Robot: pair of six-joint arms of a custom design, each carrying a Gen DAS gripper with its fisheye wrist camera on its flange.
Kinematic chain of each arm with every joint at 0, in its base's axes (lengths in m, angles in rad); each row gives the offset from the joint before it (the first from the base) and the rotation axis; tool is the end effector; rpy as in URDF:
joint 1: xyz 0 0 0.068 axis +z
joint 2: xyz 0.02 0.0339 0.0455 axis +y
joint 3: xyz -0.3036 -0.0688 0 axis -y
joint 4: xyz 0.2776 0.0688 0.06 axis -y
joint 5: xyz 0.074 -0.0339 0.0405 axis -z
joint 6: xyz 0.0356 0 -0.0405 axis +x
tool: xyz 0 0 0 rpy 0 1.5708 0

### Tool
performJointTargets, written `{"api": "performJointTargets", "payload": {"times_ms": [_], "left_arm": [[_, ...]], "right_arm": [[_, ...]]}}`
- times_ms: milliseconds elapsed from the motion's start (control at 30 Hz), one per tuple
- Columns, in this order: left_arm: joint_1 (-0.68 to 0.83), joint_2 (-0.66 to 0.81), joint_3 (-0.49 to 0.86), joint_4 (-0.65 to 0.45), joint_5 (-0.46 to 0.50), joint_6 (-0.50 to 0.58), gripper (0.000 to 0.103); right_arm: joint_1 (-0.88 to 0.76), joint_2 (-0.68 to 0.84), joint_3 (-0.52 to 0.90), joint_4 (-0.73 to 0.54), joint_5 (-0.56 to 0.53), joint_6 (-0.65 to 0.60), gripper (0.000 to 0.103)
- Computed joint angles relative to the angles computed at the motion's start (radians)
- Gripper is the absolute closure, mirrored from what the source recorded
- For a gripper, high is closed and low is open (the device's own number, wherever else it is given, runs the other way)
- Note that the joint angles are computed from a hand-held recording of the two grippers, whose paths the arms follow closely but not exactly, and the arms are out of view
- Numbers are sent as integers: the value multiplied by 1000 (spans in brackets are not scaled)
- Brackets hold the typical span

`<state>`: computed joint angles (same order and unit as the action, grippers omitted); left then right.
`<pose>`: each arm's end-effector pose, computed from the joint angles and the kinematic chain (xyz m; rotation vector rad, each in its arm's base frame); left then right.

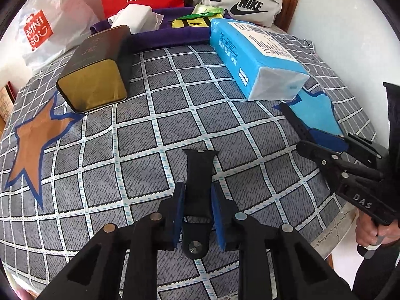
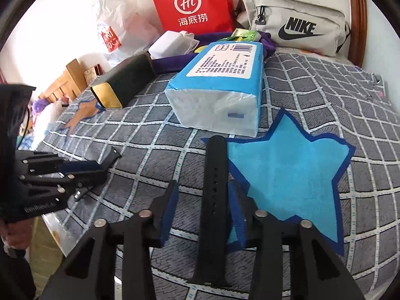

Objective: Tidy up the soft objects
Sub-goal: 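Lift the buckled strap piece with the left tool while the right tool lifts the long strap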

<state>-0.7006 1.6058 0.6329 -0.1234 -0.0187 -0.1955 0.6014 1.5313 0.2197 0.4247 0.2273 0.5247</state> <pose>0.2195 -0.1842 0.1238 0.6673 2.6102 -0.2595 0.1743 0.1098 0.0797 0.0055 2.4398 0.2278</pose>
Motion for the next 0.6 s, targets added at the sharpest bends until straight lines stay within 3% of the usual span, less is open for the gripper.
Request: {"api": "performJointTargets", "payload": {"times_ms": [167,233,267,400,600], "left_arm": [[15,7,6,0,23,-2,82],[12,-7,-7,2,23,-5,82],[10,-9,-12,8,19,-1,82],[7,-5,-18,30,15,-2,82],[9,-14,-21,28,12,-11,83]], "right_arm": [[63,39,27,-36,118,-28,74],[55,43,19,-12,115,-33,75],[49,43,15,-4,115,-32,81],[-3,38,-1,38,56,-38,81],[6,28,17,1,70,-10,82]]}}
